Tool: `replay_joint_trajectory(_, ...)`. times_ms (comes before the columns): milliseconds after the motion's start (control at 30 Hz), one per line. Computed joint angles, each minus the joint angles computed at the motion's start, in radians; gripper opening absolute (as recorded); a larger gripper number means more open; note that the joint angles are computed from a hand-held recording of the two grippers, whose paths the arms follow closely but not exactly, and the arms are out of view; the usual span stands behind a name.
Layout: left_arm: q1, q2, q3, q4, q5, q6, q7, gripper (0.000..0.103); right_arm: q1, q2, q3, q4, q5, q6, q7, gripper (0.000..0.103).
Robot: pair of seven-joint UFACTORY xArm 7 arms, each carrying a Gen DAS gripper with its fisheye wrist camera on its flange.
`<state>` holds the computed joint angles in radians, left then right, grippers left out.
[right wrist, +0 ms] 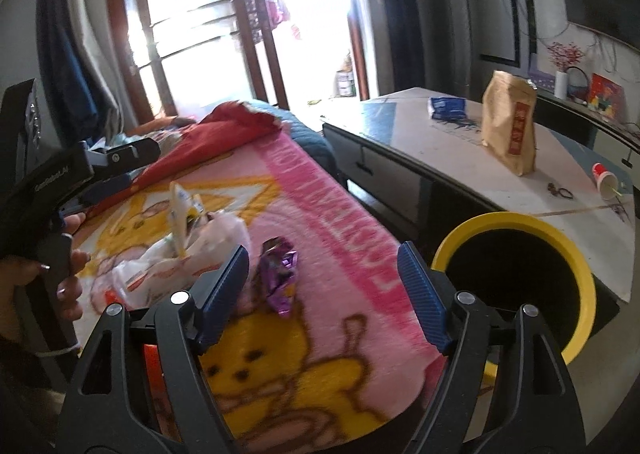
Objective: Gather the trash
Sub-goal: 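Grasp the white plastic bag with the left gripper while the right gripper grasps the purple wrapper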
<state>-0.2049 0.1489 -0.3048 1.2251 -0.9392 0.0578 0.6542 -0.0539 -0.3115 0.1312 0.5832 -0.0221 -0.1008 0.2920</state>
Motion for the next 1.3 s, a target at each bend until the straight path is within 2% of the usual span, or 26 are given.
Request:
replay_joint_trajectory(200, 0.016, -0.027, 0.031, -0.039, -0.013, -0.002, -0.006, 0.096, 0.033, 0.021, 0.004, 0.014, -0.005, 0.014, -0.002, 0.068)
replay_joint_trajectory(400, 0.025, -0.059, 0.071, -0.083, -0.030, 0.041, 0.018, 0.096, -0.001, 0.070, 0.063, 0.053, -0.042, 0.035, 0.020, 0.068)
replay_joint_trajectory(600, 0.013, -0.098, 0.115, -0.137, -0.072, 0.101, 0.106, 0.096, 0.016, 0.134, 0.041, 0.096, -0.069, 0.062, 0.044, 0.068)
replay_joint_trajectory(633, 0.009, -0.103, 0.123, -0.144, -0.073, 0.112, 0.112, 0.096, 0.039, 0.142, 0.019, 0.103, -0.062, 0.069, 0.036, 0.068)
replay_joint_trajectory(800, 0.002, -0.120, 0.155, -0.171, -0.133, 0.217, 0.180, 0.095, 0.070, 0.200, -0.012, 0.142, -0.079, 0.093, 0.036, 0.068)
replay_joint_trajectory(900, -0.007, -0.124, 0.164, -0.185, -0.142, 0.264, 0.200, 0.095, 0.136, 0.238, -0.062, 0.164, -0.002, 0.106, -0.025, 0.068)
replay_joint_trajectory(933, -0.011, -0.125, 0.165, -0.189, -0.143, 0.271, 0.206, 0.092, 0.157, 0.245, -0.077, 0.168, 0.037, 0.110, -0.060, 0.068)
replay_joint_trajectory(967, -0.014, -0.125, 0.166, -0.192, -0.141, 0.280, 0.212, 0.085, 0.177, 0.254, -0.090, 0.174, 0.081, 0.114, -0.100, 0.068)
replay_joint_trajectory(1033, -0.021, -0.121, 0.166, -0.194, -0.120, 0.285, 0.204, 0.083, 0.204, 0.270, -0.101, 0.187, 0.166, 0.123, -0.171, 0.068)
replay_joint_trajectory(1133, -0.024, -0.107, 0.167, -0.190, -0.089, 0.299, 0.175, 0.078, 0.208, 0.293, -0.092, 0.207, 0.230, 0.136, -0.224, 0.068)
replay_joint_trajectory(1300, -0.024, -0.102, 0.164, -0.194, -0.022, 0.297, 0.107, 0.066, 0.200, 0.322, -0.069, 0.241, 0.337, 0.166, -0.305, 0.060)
